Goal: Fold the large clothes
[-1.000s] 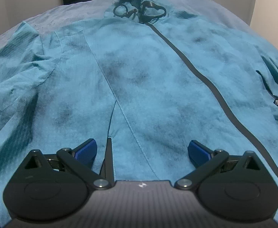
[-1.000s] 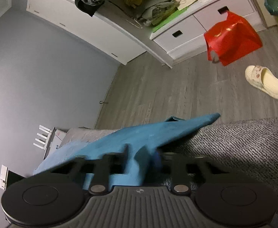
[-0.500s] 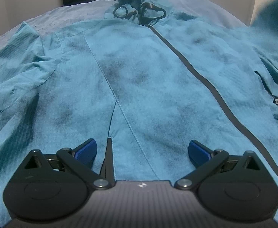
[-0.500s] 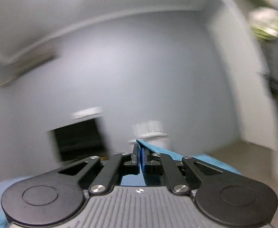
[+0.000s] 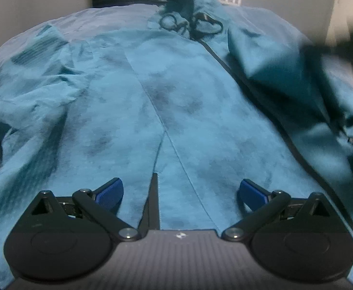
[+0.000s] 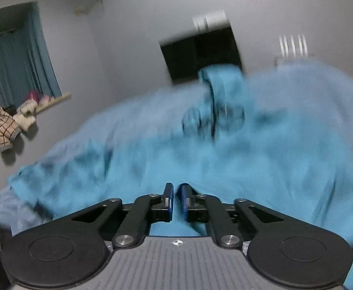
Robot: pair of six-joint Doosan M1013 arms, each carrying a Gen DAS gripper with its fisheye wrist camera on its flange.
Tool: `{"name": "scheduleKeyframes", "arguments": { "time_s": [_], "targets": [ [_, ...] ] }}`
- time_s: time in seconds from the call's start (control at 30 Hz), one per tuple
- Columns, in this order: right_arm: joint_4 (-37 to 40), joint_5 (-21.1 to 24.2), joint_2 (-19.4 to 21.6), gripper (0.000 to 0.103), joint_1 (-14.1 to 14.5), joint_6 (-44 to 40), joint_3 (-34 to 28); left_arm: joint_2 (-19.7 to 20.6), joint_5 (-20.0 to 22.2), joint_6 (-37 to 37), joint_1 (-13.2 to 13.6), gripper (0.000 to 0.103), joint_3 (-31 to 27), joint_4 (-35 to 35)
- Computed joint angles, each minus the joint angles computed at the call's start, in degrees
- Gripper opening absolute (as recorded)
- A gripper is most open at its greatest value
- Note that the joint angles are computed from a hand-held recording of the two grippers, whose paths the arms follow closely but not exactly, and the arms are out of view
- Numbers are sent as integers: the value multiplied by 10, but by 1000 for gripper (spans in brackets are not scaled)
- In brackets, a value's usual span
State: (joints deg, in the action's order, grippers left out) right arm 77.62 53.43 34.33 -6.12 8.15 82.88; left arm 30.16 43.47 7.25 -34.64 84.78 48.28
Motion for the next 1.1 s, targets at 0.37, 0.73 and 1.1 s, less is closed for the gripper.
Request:
{"name": "scheduleKeyframes", "arguments": {
  "time_s": [0.37, 0.73, 1.1],
  "targets": [
    [100, -123, -5, 79, -59, 27, 19, 29, -88, 153, -2, 100, -94, 22],
    [108, -143, 41, 79, -71, 130, -17, 154, -40, 542, -17, 77, -296, -143],
    [92, -124, 46, 79, -72, 151, -34, 76, -171, 173, 2, 2, -177, 0]
  ]
}}
